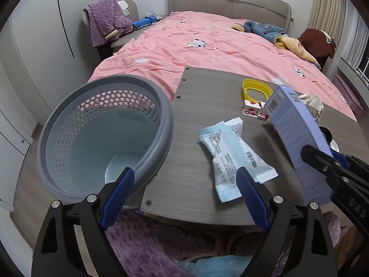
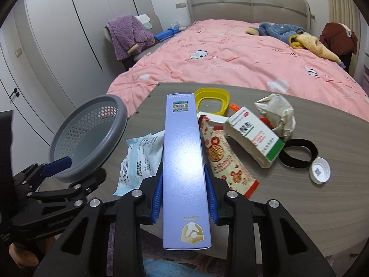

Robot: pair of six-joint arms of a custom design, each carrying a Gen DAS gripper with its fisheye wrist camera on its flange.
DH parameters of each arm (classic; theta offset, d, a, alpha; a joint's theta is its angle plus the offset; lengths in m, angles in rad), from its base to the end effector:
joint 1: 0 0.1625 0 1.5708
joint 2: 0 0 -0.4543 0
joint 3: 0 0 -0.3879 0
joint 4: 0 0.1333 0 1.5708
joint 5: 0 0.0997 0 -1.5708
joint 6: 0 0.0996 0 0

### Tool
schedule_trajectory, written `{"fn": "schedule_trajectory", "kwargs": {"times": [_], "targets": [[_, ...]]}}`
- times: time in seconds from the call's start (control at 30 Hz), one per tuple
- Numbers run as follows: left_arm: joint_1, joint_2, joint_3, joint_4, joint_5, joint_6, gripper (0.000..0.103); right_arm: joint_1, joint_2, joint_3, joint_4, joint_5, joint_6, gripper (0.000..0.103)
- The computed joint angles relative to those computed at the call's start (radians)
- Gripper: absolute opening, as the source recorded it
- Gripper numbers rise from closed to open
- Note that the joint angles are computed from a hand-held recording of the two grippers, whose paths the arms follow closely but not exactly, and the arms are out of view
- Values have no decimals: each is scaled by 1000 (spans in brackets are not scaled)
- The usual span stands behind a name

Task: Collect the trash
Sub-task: 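Grasp the lavender box with the right gripper while the left gripper approaches the white-blue packet, then grasp the white-blue wrapper packet with the left gripper while the right gripper holds the lavender box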

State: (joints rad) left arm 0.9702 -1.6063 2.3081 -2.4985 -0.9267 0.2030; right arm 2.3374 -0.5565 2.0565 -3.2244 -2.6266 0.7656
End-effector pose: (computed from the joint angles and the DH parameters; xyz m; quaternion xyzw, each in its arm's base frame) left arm -0.0640 -0.4351 0.3108 0.3358 0.8814 -0.1669 0.2872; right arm 0.3938 -0.3416 -0.0177 -0.0382 -0.8613 0.3960 0.3160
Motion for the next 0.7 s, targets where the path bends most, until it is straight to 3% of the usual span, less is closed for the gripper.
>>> {"fn": "schedule_trajectory", "kwargs": {"times": [0.2,0.7], "targets": [[-17,68,-39,51,-16,-57,86,33,-29,47,11,-68,55,32],[6,191,-85,109,-47,-140,85,20,-48,125,-111,-63,49,32]]}}
